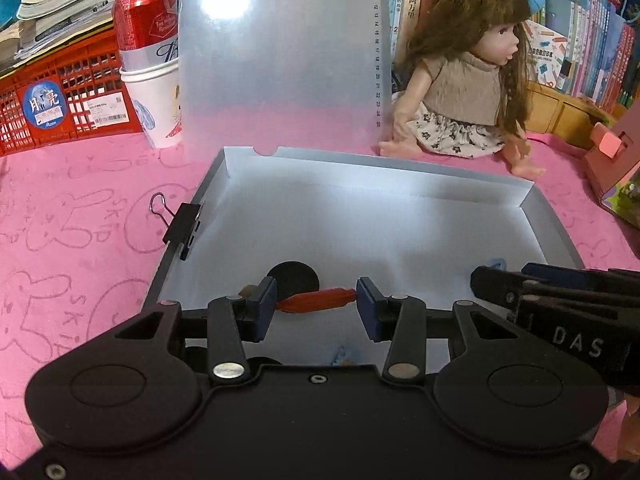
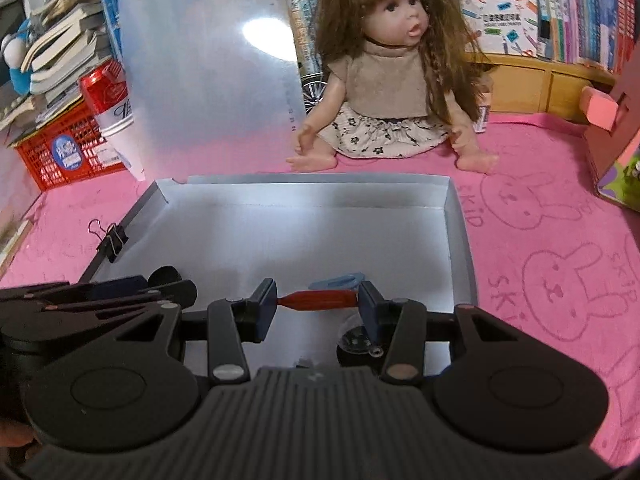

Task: Organize rigid objects
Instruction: 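Open both tools to drop the red sticks into the box, then lift both open tools out of the box back toward the table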

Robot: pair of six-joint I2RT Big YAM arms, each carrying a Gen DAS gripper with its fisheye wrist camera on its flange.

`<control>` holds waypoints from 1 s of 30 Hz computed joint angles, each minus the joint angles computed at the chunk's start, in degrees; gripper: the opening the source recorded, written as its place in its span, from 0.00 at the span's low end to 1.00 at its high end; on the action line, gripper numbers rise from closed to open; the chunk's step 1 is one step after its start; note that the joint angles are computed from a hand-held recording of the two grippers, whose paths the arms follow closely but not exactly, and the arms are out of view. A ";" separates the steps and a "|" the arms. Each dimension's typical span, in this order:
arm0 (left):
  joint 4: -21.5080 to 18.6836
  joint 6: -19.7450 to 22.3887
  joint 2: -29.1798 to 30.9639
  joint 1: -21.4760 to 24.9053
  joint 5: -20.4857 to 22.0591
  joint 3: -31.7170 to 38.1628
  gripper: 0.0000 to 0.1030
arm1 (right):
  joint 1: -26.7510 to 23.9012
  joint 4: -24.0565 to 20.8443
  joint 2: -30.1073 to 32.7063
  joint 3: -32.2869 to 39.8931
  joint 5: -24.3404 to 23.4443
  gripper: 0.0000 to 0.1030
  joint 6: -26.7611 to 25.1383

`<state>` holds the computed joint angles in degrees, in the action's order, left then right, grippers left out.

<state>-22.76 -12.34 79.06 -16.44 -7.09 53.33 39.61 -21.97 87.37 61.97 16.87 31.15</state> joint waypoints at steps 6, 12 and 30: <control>1.02 0.87 0.07 -0.26 -0.59 -0.36 0.41 | 0.26 -0.07 0.75 0.62 0.14 0.49 -1.50; 1.41 1.28 -0.11 -0.55 -0.76 -0.68 0.41 | 0.77 0.18 0.87 0.49 1.27 0.51 -2.29; 4.32 1.00 -9.99 -0.06 -1.74 -7.53 0.70 | 4.17 4.18 -5.33 -5.52 9.60 0.86 -1.42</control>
<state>-18.44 -11.35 69.07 -16.50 -8.83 45.79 43.78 -17.79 82.03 56.45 26.48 29.73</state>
